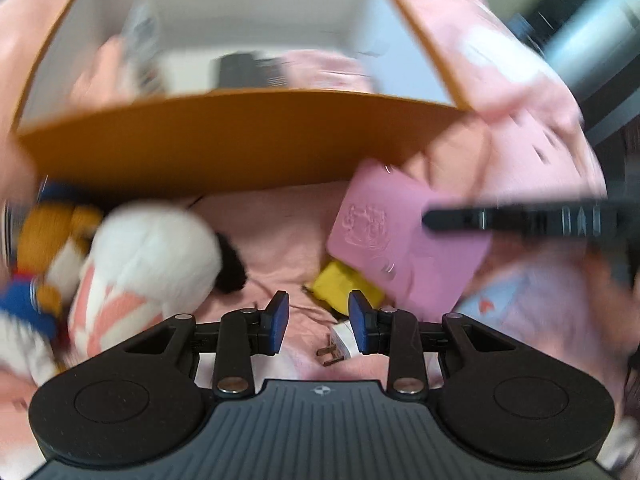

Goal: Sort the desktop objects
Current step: 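Grasp the yellow tape measure with the left gripper while the right grasps a pink stick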

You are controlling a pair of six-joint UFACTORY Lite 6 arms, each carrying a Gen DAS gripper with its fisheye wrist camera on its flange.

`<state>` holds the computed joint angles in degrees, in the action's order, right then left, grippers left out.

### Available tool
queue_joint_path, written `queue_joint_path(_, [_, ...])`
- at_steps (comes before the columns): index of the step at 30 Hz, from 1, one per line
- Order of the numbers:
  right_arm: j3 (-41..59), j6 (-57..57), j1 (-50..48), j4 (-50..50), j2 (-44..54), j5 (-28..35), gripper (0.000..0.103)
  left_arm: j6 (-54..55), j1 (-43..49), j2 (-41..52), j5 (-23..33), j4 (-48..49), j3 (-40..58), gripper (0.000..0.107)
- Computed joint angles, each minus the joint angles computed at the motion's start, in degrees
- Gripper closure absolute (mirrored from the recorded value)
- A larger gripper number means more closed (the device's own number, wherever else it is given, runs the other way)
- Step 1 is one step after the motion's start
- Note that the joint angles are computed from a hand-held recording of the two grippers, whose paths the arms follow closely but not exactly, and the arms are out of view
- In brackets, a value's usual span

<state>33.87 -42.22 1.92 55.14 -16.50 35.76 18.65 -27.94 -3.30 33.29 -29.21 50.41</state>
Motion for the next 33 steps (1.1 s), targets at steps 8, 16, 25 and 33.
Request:
queue_joint_path(8, [-1.11,6.66,-3.03,-14.73,-7.11,-2.38,0.084,-4.88,-7.51,5.84,-2.45,6.04,4.88,0.058])
queue_joint_path(16, [-3.39,3.73,-2.38,-11.15,-4.72,-5.3,0.083,-4.93,-0.72,17.27,-0.9,-10.29,8.74,0.05])
queue_joint_path(25, [-4.82,0.62,-1.08,-7.81,-3.05,-6.86,0.082,1.88,0.61,22.92,-1.26,-23.21,8.4,0.045])
queue_joint_path(33, [-5.02,-1.37,-0.77,-5.43,-0.94,-7.94,0.082,6.73,-1.81,22.9,-4.02,-29.72,7.32,0.058])
